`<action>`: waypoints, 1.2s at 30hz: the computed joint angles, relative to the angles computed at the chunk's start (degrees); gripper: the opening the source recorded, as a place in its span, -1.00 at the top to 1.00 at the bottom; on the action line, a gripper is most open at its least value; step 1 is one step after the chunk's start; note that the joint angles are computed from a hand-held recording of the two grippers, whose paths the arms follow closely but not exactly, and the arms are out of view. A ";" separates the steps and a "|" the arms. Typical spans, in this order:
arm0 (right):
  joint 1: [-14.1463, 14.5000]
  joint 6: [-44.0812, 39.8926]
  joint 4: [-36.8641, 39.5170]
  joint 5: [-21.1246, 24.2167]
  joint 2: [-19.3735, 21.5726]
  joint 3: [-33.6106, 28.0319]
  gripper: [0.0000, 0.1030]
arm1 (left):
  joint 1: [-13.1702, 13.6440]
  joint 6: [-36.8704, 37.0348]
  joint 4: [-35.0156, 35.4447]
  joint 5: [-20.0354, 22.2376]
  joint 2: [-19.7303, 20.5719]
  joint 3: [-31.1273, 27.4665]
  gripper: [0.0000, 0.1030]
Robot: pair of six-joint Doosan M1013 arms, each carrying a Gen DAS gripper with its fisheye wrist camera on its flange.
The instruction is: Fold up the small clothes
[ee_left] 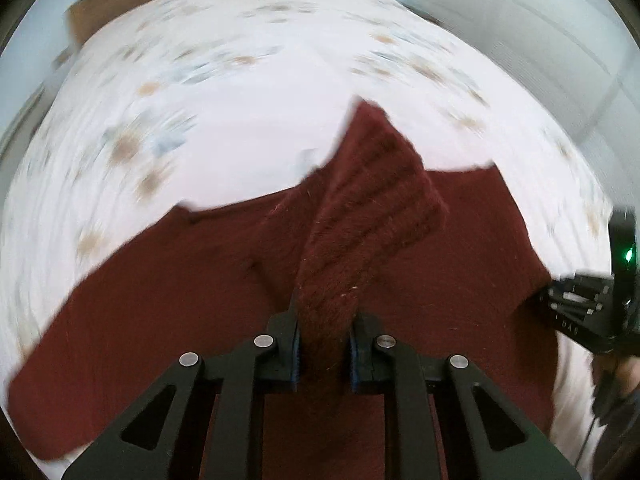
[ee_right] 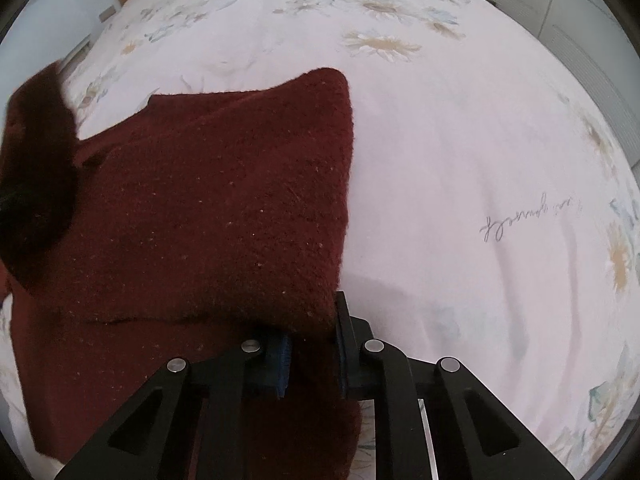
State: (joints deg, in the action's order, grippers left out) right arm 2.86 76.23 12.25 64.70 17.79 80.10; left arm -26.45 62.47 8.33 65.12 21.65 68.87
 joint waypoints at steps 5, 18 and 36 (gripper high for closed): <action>-0.95 0.17 1.38 0.40 0.10 -0.01 0.66 | 2.17 -6.28 -0.31 0.94 -1.60 2.60 0.71; -0.43 0.53 0.76 0.83 0.34 -0.12 0.66 | 3.57 -15.33 -3.49 2.98 -5.59 9.58 0.14; -0.78 1.00 1.87 0.04 -0.91 0.24 0.45 | 7.55 -19.28 -4.32 5.64 -8.92 10.25 -0.90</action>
